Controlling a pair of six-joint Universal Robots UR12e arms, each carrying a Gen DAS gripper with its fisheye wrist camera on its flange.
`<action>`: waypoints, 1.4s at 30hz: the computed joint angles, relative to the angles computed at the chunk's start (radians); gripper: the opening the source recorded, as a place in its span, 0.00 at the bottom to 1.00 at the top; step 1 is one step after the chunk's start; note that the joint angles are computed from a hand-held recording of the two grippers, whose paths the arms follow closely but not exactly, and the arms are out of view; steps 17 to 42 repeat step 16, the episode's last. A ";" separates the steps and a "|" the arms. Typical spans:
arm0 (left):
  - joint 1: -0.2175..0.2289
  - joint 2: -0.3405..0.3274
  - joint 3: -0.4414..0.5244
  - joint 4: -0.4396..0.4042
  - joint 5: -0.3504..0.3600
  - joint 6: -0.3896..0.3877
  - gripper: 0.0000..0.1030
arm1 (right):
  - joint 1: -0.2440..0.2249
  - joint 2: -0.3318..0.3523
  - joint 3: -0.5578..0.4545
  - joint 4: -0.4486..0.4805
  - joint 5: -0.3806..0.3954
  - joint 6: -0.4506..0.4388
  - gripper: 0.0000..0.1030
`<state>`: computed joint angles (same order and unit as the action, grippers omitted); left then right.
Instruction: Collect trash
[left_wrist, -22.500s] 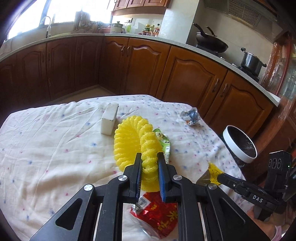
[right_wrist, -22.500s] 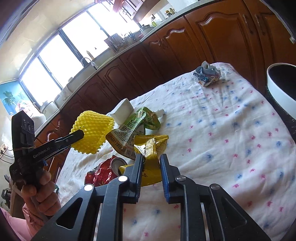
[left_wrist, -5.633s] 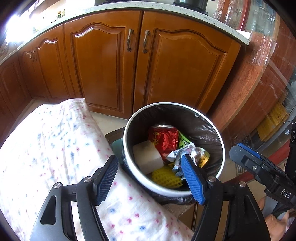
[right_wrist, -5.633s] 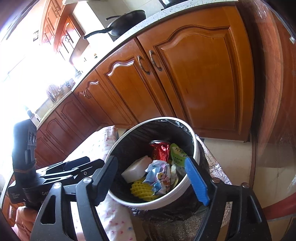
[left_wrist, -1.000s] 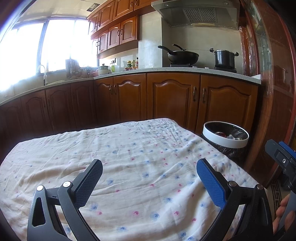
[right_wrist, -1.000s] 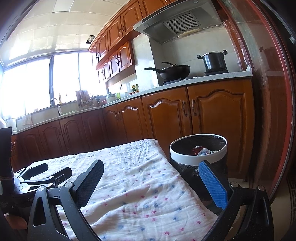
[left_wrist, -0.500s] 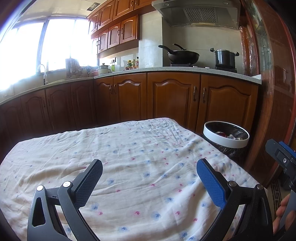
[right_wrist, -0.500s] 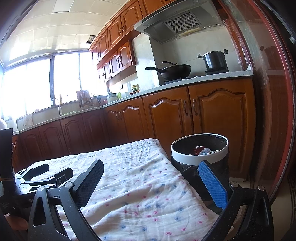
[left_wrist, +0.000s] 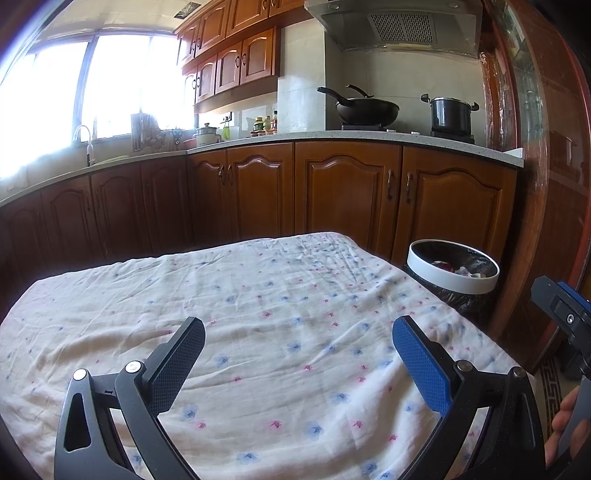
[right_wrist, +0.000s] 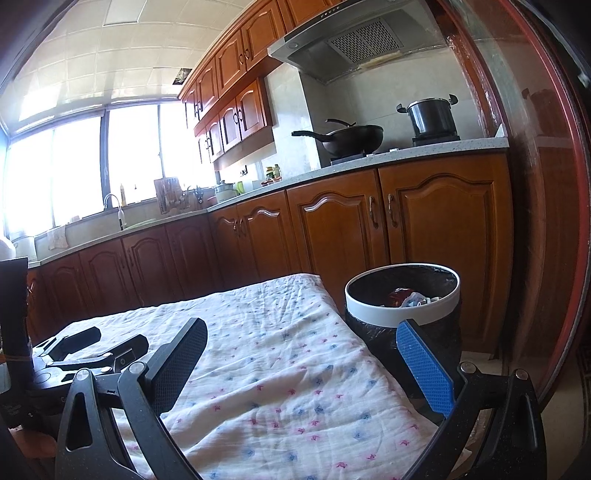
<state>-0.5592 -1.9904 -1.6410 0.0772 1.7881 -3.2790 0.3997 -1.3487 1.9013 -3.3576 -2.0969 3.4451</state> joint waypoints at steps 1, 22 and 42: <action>0.001 0.000 0.000 0.000 -0.001 -0.001 0.99 | 0.000 0.000 0.000 0.001 0.001 0.002 1.00; 0.007 -0.003 0.007 -0.016 -0.025 -0.008 0.99 | -0.008 -0.003 0.003 0.017 0.017 0.030 1.00; 0.007 -0.003 0.007 -0.016 -0.025 -0.008 0.99 | -0.008 -0.003 0.003 0.017 0.017 0.030 1.00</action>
